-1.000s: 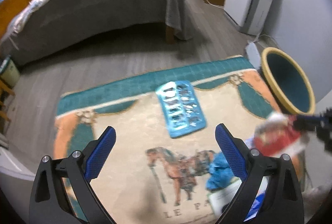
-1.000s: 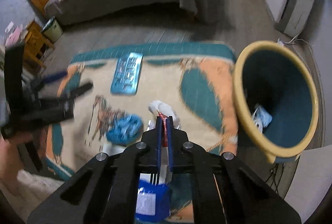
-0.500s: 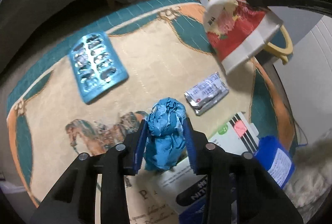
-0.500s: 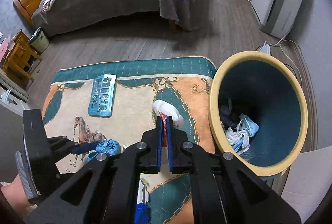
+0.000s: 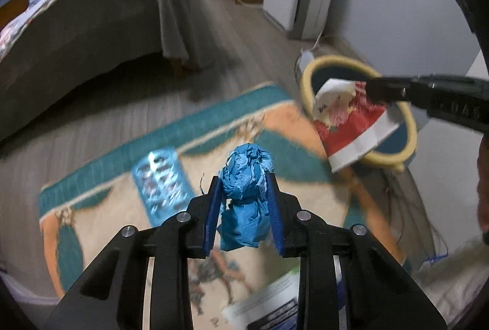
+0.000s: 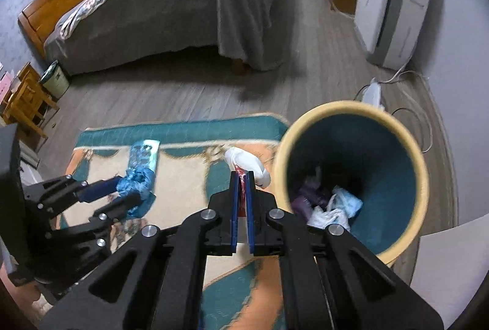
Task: Collect trash
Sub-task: 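Carry both items over the bin and open both grippers to drop them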
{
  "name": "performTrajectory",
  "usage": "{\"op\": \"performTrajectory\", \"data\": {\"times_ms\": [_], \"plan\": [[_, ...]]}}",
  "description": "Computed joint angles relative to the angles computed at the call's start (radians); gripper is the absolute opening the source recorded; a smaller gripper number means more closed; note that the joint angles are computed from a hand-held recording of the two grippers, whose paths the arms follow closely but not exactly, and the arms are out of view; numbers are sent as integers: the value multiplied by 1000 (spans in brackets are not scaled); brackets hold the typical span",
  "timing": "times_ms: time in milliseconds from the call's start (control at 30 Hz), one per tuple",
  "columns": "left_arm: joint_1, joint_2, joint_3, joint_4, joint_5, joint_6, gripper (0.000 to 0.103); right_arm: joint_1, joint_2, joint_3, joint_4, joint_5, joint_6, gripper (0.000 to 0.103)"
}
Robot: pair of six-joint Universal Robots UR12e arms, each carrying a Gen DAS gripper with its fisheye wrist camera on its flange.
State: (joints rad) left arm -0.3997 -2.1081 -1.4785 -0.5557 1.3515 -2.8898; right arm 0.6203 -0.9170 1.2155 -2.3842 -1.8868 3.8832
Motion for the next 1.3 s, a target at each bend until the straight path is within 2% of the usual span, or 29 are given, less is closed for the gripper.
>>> {"op": "performTrajectory", "data": {"times_ms": [200,400,633,767,833,867,967,1067,1100,1167,1233,1267,1300], "plan": [[-35,-41,77,7,-13,37,31,-21,-57,89,-26,-66,43,4],[-69,-97,158,-3,-49,29,31,-42,-109,170,-4,-146,96,4],[-118,-145,213,-64,-59,69,31,-81,-147,254,5,-77,194,4],[-139,-166,238,-78,-59,80,32,-88,-154,270,18,-55,213,4],[-144,-172,244,-79,-60,77,39,-87,-156,273,32,-61,217,5],[-145,-172,244,-77,-59,75,48,-87,-158,274,38,-58,220,5],[-147,-171,238,-46,-59,62,68,-92,-165,287,40,-56,234,5],[-144,-169,236,-35,-52,47,71,-98,-174,302,28,-50,264,7],[-142,-167,233,-31,-47,38,73,-99,-176,305,23,-45,273,9],[-136,-165,229,-23,-44,25,79,-99,-175,304,16,-44,279,35],[-130,-160,223,-15,-31,8,81,-96,-174,300,13,-53,280,45],[-128,-154,217,-11,-27,1,88,-94,-173,295,19,-62,280,48],[-125,-151,213,-4,-21,-5,90,-92,-172,291,24,-67,281,51]]}}
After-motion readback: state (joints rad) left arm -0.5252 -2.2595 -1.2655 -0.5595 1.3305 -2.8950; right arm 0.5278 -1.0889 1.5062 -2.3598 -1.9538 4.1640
